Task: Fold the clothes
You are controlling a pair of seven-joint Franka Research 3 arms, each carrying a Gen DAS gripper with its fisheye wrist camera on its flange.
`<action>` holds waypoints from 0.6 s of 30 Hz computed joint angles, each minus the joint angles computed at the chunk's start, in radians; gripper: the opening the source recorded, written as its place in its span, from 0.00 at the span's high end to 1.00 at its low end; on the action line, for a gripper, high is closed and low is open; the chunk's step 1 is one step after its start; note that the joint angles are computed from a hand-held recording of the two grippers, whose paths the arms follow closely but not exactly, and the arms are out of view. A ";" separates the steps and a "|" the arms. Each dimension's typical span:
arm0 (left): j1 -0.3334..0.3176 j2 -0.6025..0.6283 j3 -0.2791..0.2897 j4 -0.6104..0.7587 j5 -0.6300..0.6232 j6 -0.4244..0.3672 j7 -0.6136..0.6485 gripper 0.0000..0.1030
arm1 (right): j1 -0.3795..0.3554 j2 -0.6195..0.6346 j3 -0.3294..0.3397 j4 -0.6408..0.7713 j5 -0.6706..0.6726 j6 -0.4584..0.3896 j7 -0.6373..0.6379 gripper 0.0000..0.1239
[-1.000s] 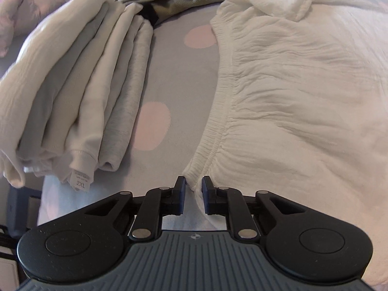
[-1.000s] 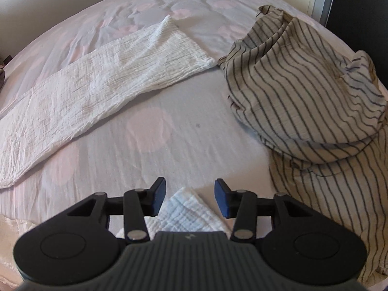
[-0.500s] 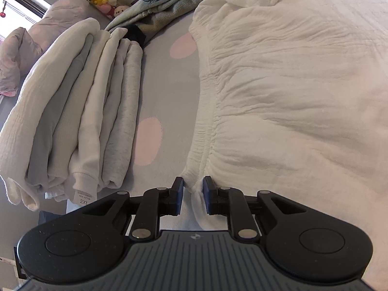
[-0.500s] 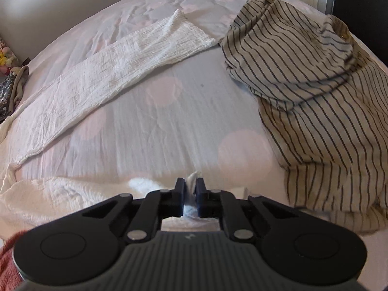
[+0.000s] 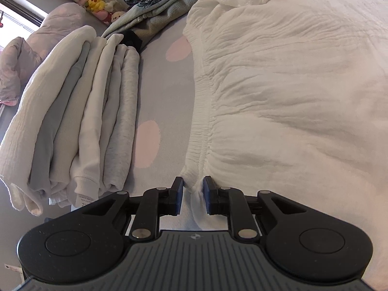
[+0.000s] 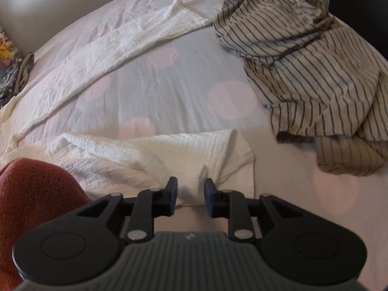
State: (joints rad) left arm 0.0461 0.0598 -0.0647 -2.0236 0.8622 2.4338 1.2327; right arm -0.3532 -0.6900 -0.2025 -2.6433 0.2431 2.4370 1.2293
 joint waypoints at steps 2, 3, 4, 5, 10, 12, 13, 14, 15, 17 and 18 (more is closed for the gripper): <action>0.001 -0.001 0.000 -0.001 -0.003 0.002 0.003 0.85 | -0.001 -0.009 0.000 0.011 -0.016 0.004 -0.023 0.78; 0.002 0.000 0.001 0.000 -0.003 0.004 0.003 0.85 | -0.002 -0.006 0.001 0.019 -0.020 0.010 -0.029 0.77; 0.003 0.000 0.001 0.000 -0.004 0.005 0.003 0.85 | -0.002 0.001 0.002 0.027 -0.021 0.020 -0.031 0.77; 0.003 0.001 0.001 0.000 -0.004 0.006 0.003 0.85 | -0.001 0.014 0.002 0.036 -0.020 0.027 -0.031 0.77; 0.004 -0.003 0.001 -0.004 -0.007 0.011 0.004 0.85 | 0.014 0.105 0.012 0.080 -0.012 0.038 -0.003 0.77; 0.006 -0.004 0.002 -0.005 -0.014 0.014 0.005 0.85 | 0.010 0.133 0.027 0.081 -0.033 0.039 0.013 0.78; 0.007 -0.005 0.002 -0.006 -0.017 0.015 0.005 0.85 | 0.002 0.142 0.041 0.077 -0.056 0.038 0.026 0.78; 0.007 -0.005 0.002 -0.006 -0.021 0.015 0.005 0.85 | 0.000 0.148 0.043 0.074 -0.068 0.034 0.032 0.78; 0.008 -0.005 0.002 -0.005 -0.026 0.016 0.005 0.85 | 0.002 0.152 0.041 0.070 -0.072 0.029 0.035 0.78; 0.008 -0.005 0.001 -0.004 -0.030 0.014 0.003 0.85 | 0.013 0.143 0.026 0.059 -0.058 0.026 0.032 0.88; 0.008 -0.005 0.001 -0.003 -0.029 0.013 0.004 0.85 | 0.017 0.132 0.022 0.055 -0.052 0.028 0.030 0.92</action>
